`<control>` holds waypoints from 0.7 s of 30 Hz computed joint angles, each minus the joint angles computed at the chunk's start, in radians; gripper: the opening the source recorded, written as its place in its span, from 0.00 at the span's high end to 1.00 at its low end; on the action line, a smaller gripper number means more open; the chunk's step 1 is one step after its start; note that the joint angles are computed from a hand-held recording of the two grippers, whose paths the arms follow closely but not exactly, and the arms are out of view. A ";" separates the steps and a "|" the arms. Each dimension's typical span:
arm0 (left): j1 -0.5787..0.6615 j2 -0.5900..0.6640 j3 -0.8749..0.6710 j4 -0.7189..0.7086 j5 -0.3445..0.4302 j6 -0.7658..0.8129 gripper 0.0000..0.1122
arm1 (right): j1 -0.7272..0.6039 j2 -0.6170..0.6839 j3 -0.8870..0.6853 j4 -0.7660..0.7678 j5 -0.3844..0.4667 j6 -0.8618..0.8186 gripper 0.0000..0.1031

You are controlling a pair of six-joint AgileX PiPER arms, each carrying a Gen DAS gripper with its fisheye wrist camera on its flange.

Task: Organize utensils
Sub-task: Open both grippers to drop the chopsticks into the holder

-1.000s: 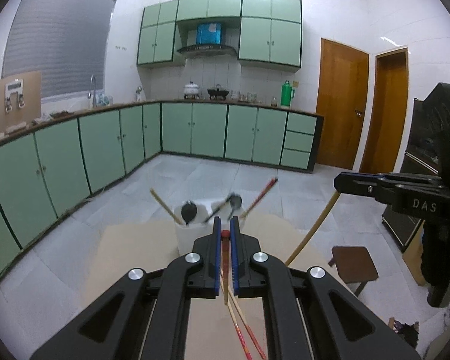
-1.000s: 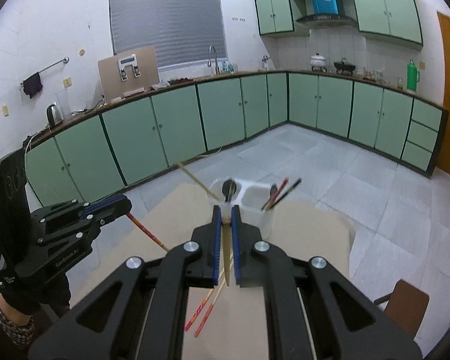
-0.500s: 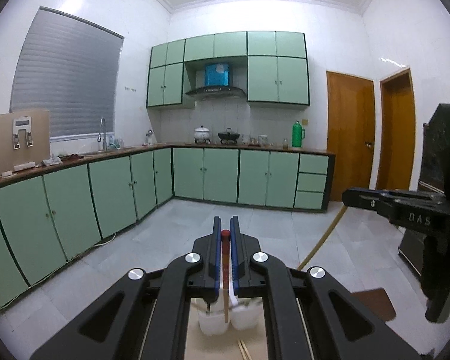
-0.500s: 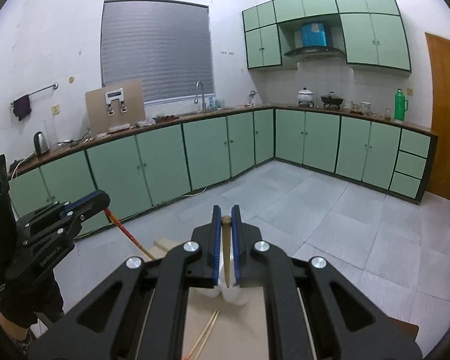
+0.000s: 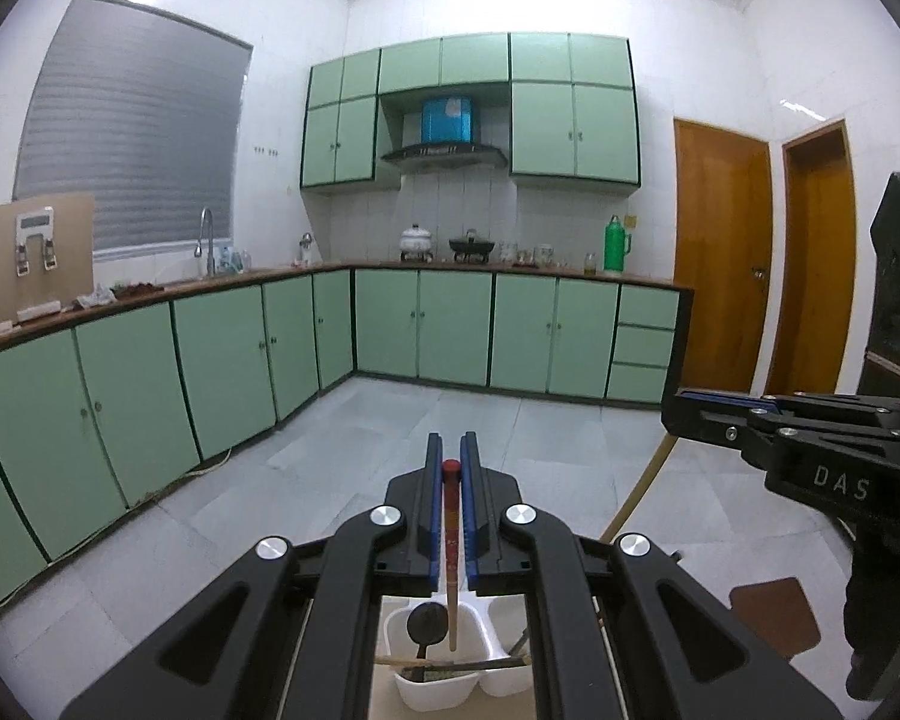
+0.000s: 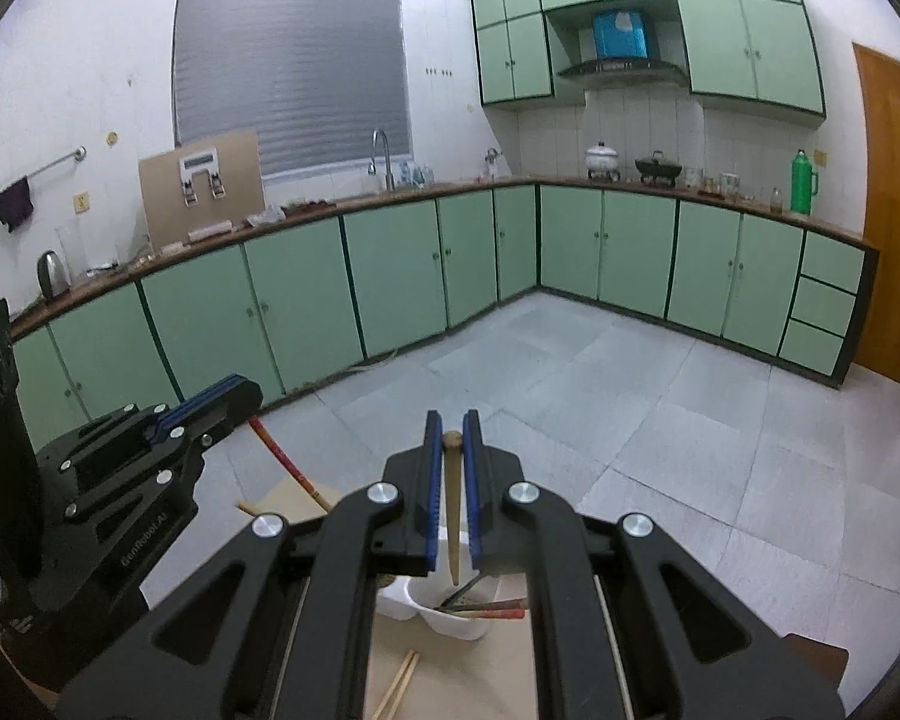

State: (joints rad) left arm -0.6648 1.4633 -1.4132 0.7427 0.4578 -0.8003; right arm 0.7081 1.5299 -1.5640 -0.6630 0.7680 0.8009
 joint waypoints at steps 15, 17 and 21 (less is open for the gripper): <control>0.116 0.065 0.038 -0.374 -0.032 0.295 0.81 | -0.111 0.043 0.099 0.193 -0.084 -0.037 0.66; 0.118 0.033 0.054 -0.353 -0.030 0.279 0.72 | -0.095 -0.011 0.142 0.109 -0.077 0.053 0.55; 0.077 -0.072 0.129 -0.194 -0.014 0.121 0.51 | -0.040 -0.122 0.247 -0.035 -0.046 0.187 0.36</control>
